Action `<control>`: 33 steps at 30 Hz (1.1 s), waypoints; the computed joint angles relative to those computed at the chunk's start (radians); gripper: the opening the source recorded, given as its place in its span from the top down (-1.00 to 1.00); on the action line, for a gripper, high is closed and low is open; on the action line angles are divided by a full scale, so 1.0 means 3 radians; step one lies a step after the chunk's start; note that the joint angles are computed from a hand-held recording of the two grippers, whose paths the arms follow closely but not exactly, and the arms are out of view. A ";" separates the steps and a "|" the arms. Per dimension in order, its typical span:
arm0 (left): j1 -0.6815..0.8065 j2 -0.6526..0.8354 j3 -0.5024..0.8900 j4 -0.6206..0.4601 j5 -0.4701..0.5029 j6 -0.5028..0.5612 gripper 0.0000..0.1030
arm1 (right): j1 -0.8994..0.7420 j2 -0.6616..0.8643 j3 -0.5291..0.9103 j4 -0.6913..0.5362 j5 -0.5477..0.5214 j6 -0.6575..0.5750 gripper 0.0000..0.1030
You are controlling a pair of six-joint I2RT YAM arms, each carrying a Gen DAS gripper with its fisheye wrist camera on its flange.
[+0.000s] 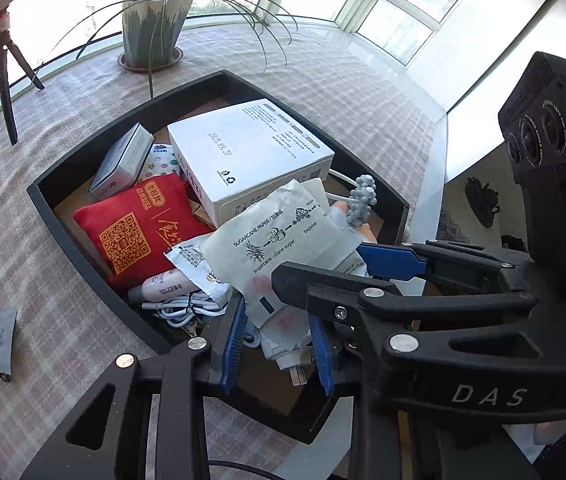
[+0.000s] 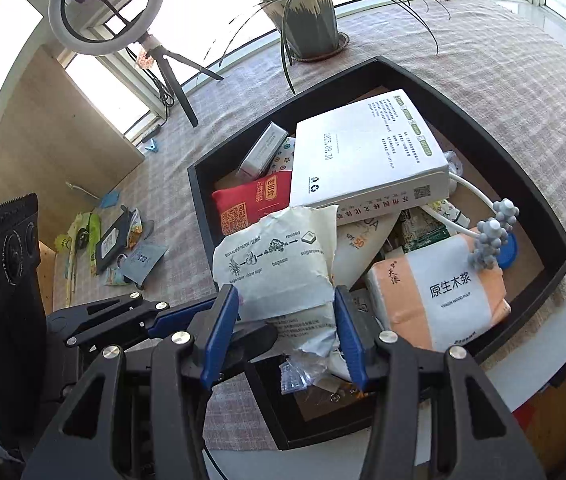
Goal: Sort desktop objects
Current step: 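Carry the paper packet into the black tray and open the right gripper, then move the right gripper back to the black wet-wipes pouch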
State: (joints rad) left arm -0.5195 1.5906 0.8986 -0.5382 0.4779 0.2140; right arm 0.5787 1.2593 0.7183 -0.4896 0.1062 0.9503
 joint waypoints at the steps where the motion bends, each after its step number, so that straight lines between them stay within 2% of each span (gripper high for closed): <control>1: -0.0041 0.0002 0.0004 0.0015 -0.0036 -0.0027 0.44 | -0.0022 -0.0048 -0.0023 -0.0029 0.0003 -0.0012 0.07; 2: -0.0078 -0.0004 0.0002 0.0039 -0.0093 -0.0066 0.37 | -0.0041 -0.0083 -0.0034 -0.0065 0.0003 -0.0023 0.06; 3: -0.0102 -0.0010 0.0000 0.0056 -0.0148 -0.0103 0.16 | -0.0057 -0.0129 -0.0046 -0.0101 0.0021 -0.0021 0.06; 5: -0.0073 -0.0009 -0.0020 0.0094 -0.0154 -0.0144 -0.04 | -0.0115 -0.0235 -0.0087 -0.0146 0.0054 0.0022 -0.11; 6: -0.0049 -0.0005 -0.0026 0.0099 -0.0147 -0.0151 -0.04 | -0.0145 -0.0280 -0.0104 -0.0165 0.0048 0.0045 -0.25; 7: -0.0024 -0.0003 -0.0030 0.0092 -0.0150 -0.0145 -0.04 | -0.0172 -0.0334 -0.0131 -0.0157 0.0043 0.0059 -0.27; 16: 0.0360 -0.0045 -0.0077 0.0021 -0.0138 0.0022 -0.04 | -0.0089 -0.0159 -0.0001 -0.0086 0.0056 0.0038 -0.28; 25: 0.0990 0.0021 -0.0010 -0.0110 -0.0144 0.0361 0.00 | 0.0110 0.0538 0.0506 0.0109 -0.0004 -0.0153 -0.28; 32: 0.1613 0.0249 0.0207 -0.0209 -0.0211 0.0733 0.00 | 0.0253 0.1176 0.1161 0.0135 -0.0143 -0.0362 -0.27; 33: 0.1717 0.0304 0.0269 -0.0244 -0.0215 0.0782 0.00 | 0.0249 0.1259 0.1268 0.0134 -0.0232 -0.0528 -0.27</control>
